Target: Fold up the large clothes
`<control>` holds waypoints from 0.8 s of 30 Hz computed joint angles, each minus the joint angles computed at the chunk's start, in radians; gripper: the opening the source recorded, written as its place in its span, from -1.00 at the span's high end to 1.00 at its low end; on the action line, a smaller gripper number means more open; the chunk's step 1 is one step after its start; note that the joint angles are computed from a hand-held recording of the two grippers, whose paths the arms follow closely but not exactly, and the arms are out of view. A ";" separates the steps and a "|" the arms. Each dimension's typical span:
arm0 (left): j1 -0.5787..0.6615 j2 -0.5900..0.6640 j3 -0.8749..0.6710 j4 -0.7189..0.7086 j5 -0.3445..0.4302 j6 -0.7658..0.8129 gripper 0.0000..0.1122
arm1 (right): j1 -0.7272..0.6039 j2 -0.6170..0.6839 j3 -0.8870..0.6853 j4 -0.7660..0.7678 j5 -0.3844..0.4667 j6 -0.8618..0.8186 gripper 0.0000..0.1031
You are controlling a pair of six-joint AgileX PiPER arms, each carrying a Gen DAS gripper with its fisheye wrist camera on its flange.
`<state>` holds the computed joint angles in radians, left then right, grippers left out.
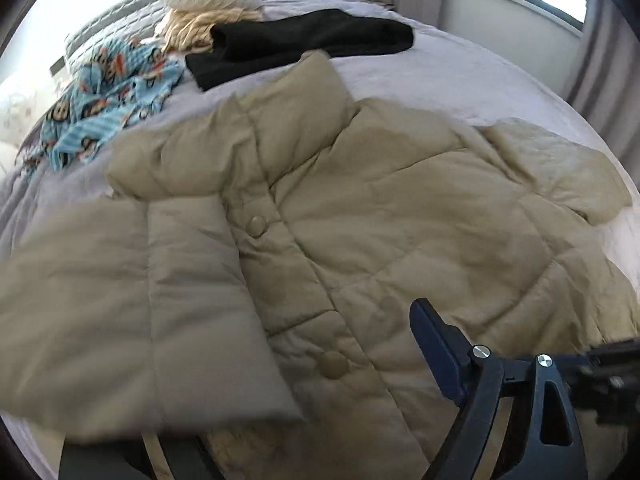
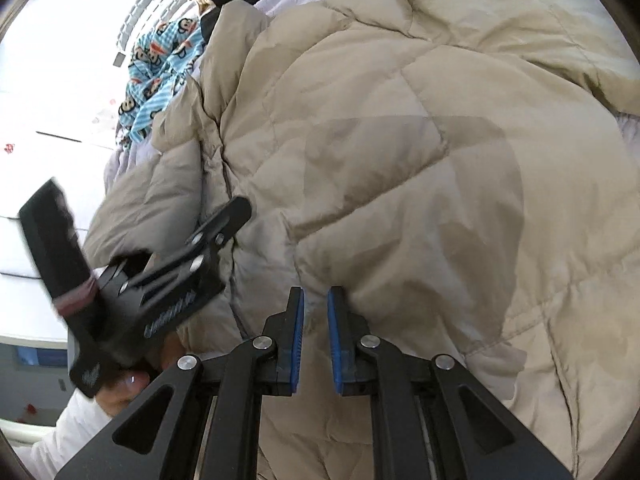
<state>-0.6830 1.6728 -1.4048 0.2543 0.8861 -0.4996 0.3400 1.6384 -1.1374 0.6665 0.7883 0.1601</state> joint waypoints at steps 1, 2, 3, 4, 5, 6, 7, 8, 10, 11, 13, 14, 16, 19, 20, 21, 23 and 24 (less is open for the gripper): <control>0.012 -0.018 0.003 -0.030 -0.002 0.031 -0.59 | 0.002 0.007 -0.010 -0.011 -0.005 0.011 0.74; 0.033 -0.049 0.017 -0.068 -0.010 0.067 -0.59 | 0.019 -0.004 -0.021 -0.047 0.000 0.054 0.73; 0.047 -0.104 0.047 -0.103 -0.017 0.087 -0.59 | 0.030 -0.045 0.002 -0.082 0.005 0.082 0.73; 0.060 -0.174 0.083 -0.126 -0.016 0.095 -0.59 | 0.027 -0.099 0.037 -0.119 0.024 0.094 0.61; 0.088 -0.204 0.094 -0.153 -0.014 0.128 -0.59 | 0.047 -0.117 0.031 -0.172 0.028 0.124 0.47; 0.108 -0.270 0.126 -0.167 -0.003 0.140 -0.59 | 0.065 -0.136 0.016 -0.229 0.043 0.153 0.00; 0.125 -0.322 0.153 -0.164 0.010 0.138 -0.58 | 0.098 -0.135 -0.020 -0.296 0.051 0.192 -0.43; 0.149 -0.382 0.184 -0.133 0.031 0.115 -0.59 | 0.113 -0.156 -0.020 -0.327 0.052 0.200 -0.49; 0.190 -0.454 0.231 -0.050 0.072 0.053 -0.59 | 0.186 -0.133 -0.111 -0.416 0.068 0.218 -0.49; 0.208 -0.484 0.256 -0.007 0.096 0.018 -0.59 | 0.221 -0.122 -0.147 -0.452 0.077 0.220 -0.49; 0.294 -0.539 0.331 0.046 0.155 -0.034 -0.59 | 0.296 -0.071 -0.239 -0.534 0.097 0.223 -0.49; 0.343 -0.550 0.361 0.036 0.173 -0.026 -0.59 | 0.352 -0.023 -0.310 -0.599 0.117 0.220 -0.49; 0.409 -0.570 0.418 0.023 0.192 -0.014 -0.59 | 0.443 0.065 -0.427 -0.716 0.155 0.224 -0.49; 0.405 -0.593 0.521 0.073 0.204 -0.053 -0.59 | 0.545 0.190 -0.577 -0.871 0.238 0.225 -0.49; 0.392 -0.587 0.531 0.089 0.205 -0.072 -0.59 | 0.573 0.237 -0.624 -0.922 0.268 0.222 -0.49; 0.390 -0.581 0.547 0.101 0.192 -0.094 -0.59 | 0.585 0.264 -0.650 -0.943 0.277 0.221 -0.49; 0.410 -0.557 0.548 0.110 0.146 -0.140 -0.59 | 0.601 0.315 -0.711 -0.979 0.288 0.229 -0.49; 0.424 -0.536 0.538 0.123 0.131 -0.162 -0.59 | 0.603 0.342 -0.742 -0.996 0.291 0.236 -0.49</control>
<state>-0.2591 1.1371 -0.8664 0.3769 1.0170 -0.6614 0.9432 1.9801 -1.8797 -0.3293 1.0792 0.3959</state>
